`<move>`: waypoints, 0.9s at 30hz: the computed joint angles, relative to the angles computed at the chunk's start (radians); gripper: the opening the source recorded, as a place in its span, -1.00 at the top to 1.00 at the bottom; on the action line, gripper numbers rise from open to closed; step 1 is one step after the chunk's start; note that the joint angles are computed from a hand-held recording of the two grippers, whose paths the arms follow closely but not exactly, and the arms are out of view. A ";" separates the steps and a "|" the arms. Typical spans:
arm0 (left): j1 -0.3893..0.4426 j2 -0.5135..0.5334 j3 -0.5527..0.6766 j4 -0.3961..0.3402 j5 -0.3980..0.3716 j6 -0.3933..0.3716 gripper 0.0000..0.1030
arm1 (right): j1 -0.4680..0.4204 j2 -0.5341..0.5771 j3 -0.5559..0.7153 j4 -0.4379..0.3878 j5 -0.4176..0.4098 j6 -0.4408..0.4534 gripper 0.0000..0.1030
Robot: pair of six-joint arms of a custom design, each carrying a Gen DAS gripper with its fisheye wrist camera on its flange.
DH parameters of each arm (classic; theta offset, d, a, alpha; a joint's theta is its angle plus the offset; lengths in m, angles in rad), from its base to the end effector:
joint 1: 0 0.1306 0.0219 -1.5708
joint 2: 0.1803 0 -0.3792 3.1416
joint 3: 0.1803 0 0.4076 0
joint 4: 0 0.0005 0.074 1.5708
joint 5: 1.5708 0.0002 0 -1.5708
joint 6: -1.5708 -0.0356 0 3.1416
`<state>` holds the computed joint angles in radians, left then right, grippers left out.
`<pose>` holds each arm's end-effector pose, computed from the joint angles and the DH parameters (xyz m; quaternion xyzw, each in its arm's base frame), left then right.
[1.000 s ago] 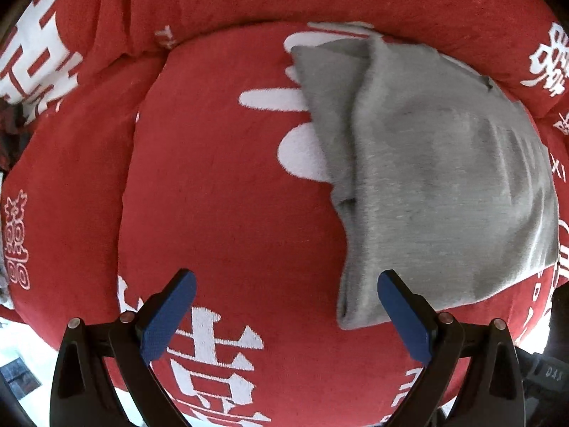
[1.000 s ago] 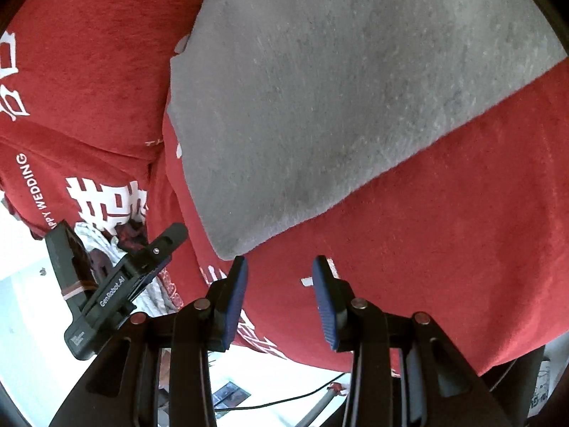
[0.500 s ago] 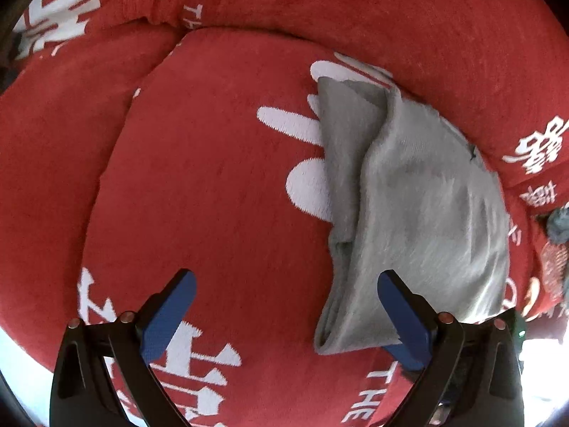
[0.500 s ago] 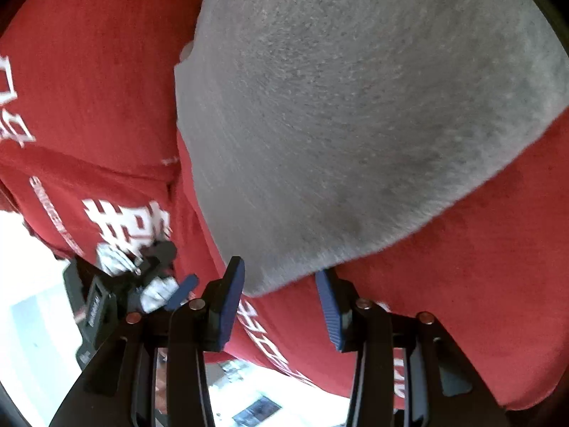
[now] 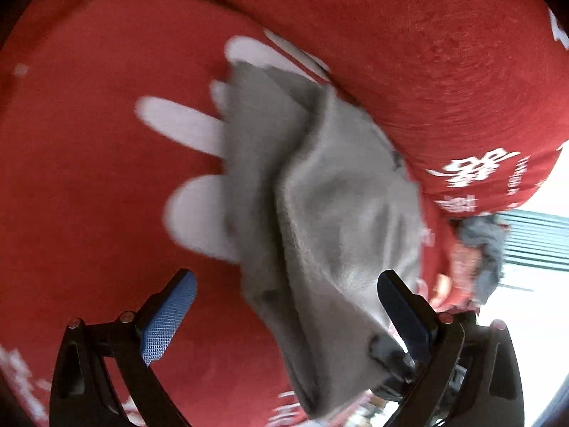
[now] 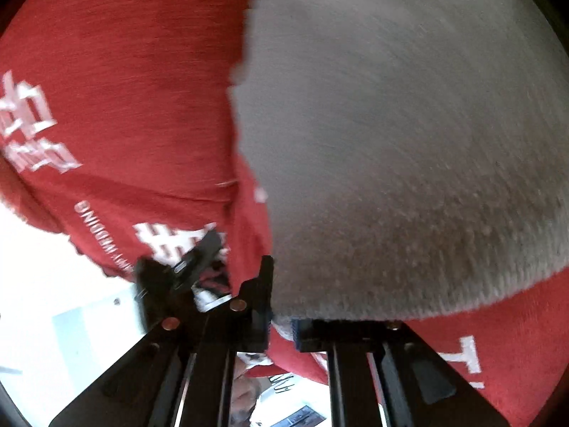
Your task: Fold small clothes
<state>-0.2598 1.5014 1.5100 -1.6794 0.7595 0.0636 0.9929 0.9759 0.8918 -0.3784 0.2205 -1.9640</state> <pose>0.4394 -0.1427 0.4117 -0.0724 -0.9249 0.3579 0.1054 0.2104 0.3075 0.3947 0.4457 0.7205 0.5122 0.1414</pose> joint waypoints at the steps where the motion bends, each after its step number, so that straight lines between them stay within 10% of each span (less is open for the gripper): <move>1: -0.007 0.016 0.005 0.000 0.024 0.000 -0.98 | -0.006 -0.010 0.006 -0.002 -0.001 0.024 0.83; 6: -0.056 0.079 0.042 0.010 0.123 -0.008 -0.98 | -0.024 -0.019 0.042 -0.028 -0.026 0.122 0.83; 11: -0.153 0.104 0.102 0.068 -0.060 0.021 -0.78 | -0.011 0.042 0.084 -0.100 -0.142 0.144 0.83; 15: -0.198 0.101 0.127 0.064 -0.172 -0.038 -0.72 | -0.016 0.075 0.164 -0.301 -0.359 0.243 0.75; 19: -0.220 0.095 0.131 0.063 -0.248 -0.068 -0.66 | -0.033 0.053 0.267 -0.590 -0.325 0.419 0.75; 23: -0.241 0.080 0.133 0.068 -0.376 -0.091 0.03 | -0.112 0.028 0.296 -0.841 -0.240 0.459 0.75; 27: -0.223 0.075 0.142 0.072 -0.365 -0.048 0.69 | -0.191 0.016 0.225 -0.856 -0.289 0.459 0.82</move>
